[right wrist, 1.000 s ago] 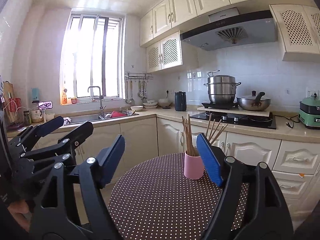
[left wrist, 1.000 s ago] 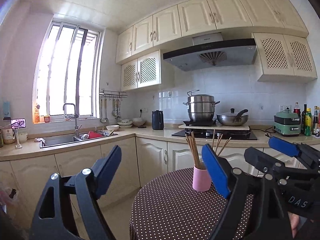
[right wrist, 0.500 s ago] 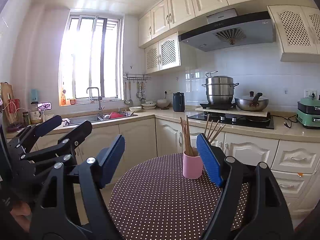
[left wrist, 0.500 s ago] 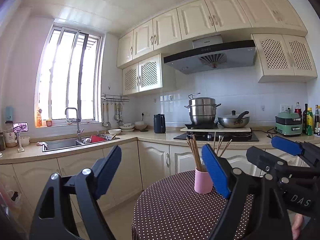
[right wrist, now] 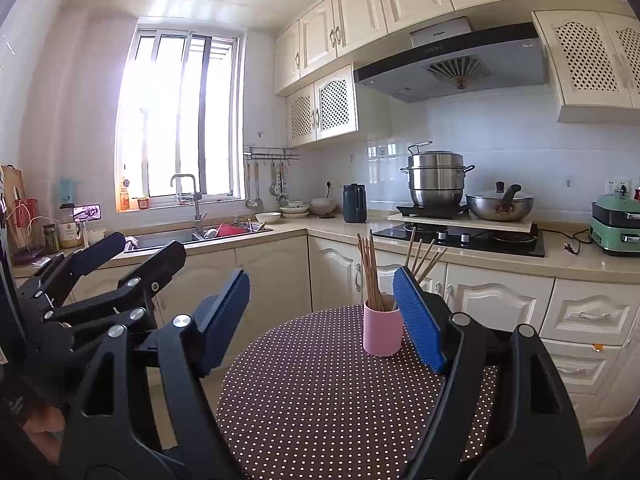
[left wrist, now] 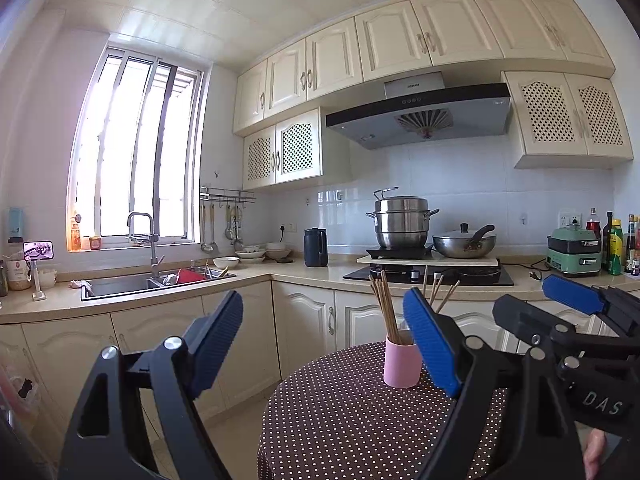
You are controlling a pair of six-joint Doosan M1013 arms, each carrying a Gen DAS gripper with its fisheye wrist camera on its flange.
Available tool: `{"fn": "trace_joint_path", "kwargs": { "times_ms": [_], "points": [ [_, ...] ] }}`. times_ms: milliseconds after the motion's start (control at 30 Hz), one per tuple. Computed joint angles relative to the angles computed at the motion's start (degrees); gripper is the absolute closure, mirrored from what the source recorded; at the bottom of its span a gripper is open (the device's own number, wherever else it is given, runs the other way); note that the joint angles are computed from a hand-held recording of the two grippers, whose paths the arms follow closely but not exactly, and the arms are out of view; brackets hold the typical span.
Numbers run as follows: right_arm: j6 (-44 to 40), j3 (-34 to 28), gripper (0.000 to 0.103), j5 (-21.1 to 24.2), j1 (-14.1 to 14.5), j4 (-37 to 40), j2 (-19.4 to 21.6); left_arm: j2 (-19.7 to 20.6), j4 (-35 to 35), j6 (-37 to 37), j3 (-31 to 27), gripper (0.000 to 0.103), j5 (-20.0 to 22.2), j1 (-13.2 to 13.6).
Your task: Organize utensils
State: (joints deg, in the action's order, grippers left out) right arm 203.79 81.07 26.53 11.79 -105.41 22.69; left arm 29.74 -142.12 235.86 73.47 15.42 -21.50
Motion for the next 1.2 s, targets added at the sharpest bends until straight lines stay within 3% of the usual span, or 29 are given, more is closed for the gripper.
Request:
{"fn": "trace_joint_path", "kwargs": {
  "times_ms": [1200],
  "points": [
    [-4.31, -0.66, 0.029, 0.50, 0.28, 4.68, -0.11, 0.15, 3.16, -3.46, -0.55, 0.022, -0.49, -0.04]
  ]
}}
